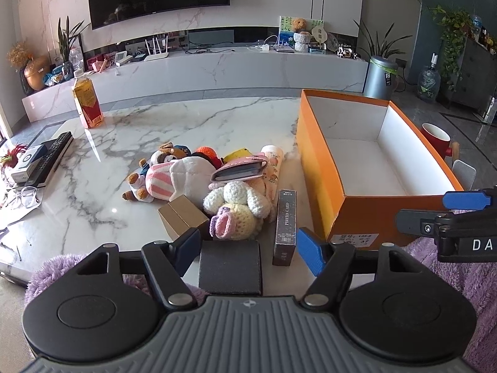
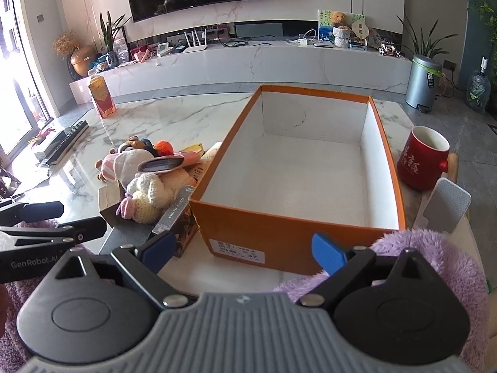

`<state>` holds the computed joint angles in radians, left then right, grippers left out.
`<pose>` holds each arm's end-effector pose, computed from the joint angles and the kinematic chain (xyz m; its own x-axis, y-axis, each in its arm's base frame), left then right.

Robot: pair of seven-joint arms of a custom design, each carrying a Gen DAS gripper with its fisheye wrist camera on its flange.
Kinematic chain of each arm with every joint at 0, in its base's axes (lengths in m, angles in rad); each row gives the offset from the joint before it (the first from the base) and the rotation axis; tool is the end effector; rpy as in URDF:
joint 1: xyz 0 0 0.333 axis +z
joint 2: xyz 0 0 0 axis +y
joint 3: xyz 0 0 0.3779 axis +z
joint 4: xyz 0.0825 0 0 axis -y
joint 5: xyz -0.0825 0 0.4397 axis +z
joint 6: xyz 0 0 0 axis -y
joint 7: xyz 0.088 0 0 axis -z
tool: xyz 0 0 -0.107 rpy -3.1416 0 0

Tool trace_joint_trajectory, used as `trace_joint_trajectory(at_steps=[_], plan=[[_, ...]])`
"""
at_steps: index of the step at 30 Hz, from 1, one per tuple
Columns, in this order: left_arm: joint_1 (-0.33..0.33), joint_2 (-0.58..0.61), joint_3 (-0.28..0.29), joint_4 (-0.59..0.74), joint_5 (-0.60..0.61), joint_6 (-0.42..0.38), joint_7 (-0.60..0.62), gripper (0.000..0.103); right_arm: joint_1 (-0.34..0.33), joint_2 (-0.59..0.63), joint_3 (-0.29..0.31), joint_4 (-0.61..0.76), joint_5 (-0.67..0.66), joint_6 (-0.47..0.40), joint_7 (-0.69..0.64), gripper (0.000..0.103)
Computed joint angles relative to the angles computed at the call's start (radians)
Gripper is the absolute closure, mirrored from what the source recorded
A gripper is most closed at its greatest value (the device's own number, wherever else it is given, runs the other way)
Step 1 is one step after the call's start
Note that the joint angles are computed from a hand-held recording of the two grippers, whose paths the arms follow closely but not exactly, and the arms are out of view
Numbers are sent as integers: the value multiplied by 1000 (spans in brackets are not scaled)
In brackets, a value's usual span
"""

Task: Organize objects
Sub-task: 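Grasp the black square case with the left tool while the right grasps the PHOTO CARD box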

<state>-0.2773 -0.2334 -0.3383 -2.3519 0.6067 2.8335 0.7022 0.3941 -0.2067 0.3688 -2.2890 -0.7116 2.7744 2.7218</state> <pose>0.4230 -0.3472 0.5205 -0.2797 -0.9601 -0.0016 -0.6739 0.1974 -0.7120 0.3783 0.4160 0.5308 0.2553 -0.9617 -0.0994 -0.6828 -0.1065 -0.7228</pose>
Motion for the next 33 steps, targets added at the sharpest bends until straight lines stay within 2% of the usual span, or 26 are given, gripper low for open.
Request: trace_joint_trajectory(at_steps=[1, 3, 5, 7, 10, 11, 13, 15, 16, 17, 19, 21, 24, 27, 30, 33], plan=[[-12, 1, 14, 0, -26, -2, 28, 25, 6, 9, -5, 9, 11, 9, -19, 16], [-37, 5, 45, -3, -91, 3, 97, 31, 21, 30, -19, 23, 46, 37, -61, 30], [-57, 10, 69, -4, -160, -4, 163, 43, 45, 56, -39, 34, 115, 79, -127, 35], [-86, 23, 100, -3, -253, -11, 263, 49, 74, 91, -57, 52, 199, 112, -204, 43], [-78, 52, 102, 13, -311, -43, 325, 49, 116, 153, -80, 87, 333, 135, -317, 53], [-73, 62, 99, 19, -320, -51, 338, 44, 133, 174, -90, 98, 398, 137, -367, 58], [-61, 83, 91, 36, -325, -77, 350, 36, 162, 213, -106, 122, 554, 135, -470, 60], [-45, 103, 81, 52, -300, -103, 343, 32, 181, 244, -122, 146, 610, 122, -476, 64], [-48, 112, 89, 56, -330, -107, 373, 22, 189, 261, -132, 161, 618, 111, -462, 64], [-55, 119, 98, 58, -381, -104, 417, 17, 195, 276, -140, 172, 634, 107, -460, 64], [-62, 131, 108, 62, -458, -100, 486, 16, 207, 298, -155, 192, 665, 94, -456, 64], [-58, 145, 105, 74, -480, -112, 516, 13, 216, 316, -167, 210, 689, 81, -452, 63], [-52, 168, 100, 95, -517, -142, 553, 11, 244, 342, -201, 240, 636, 54, -373, 55], [-46, 196, 93, 118, -536, -165, 564, 11, 265, 367, -223, 271, 594, 20, -301, 54], [-41, 221, 90, 135, -608, -174, 609, 9, 277, 392, -236, 301, 577, -15, -242, 55], [-36, 244, 83, 153, -608, -193, 604, 9, 286, 417, -245, 330, 557, -49, -201, 55]])
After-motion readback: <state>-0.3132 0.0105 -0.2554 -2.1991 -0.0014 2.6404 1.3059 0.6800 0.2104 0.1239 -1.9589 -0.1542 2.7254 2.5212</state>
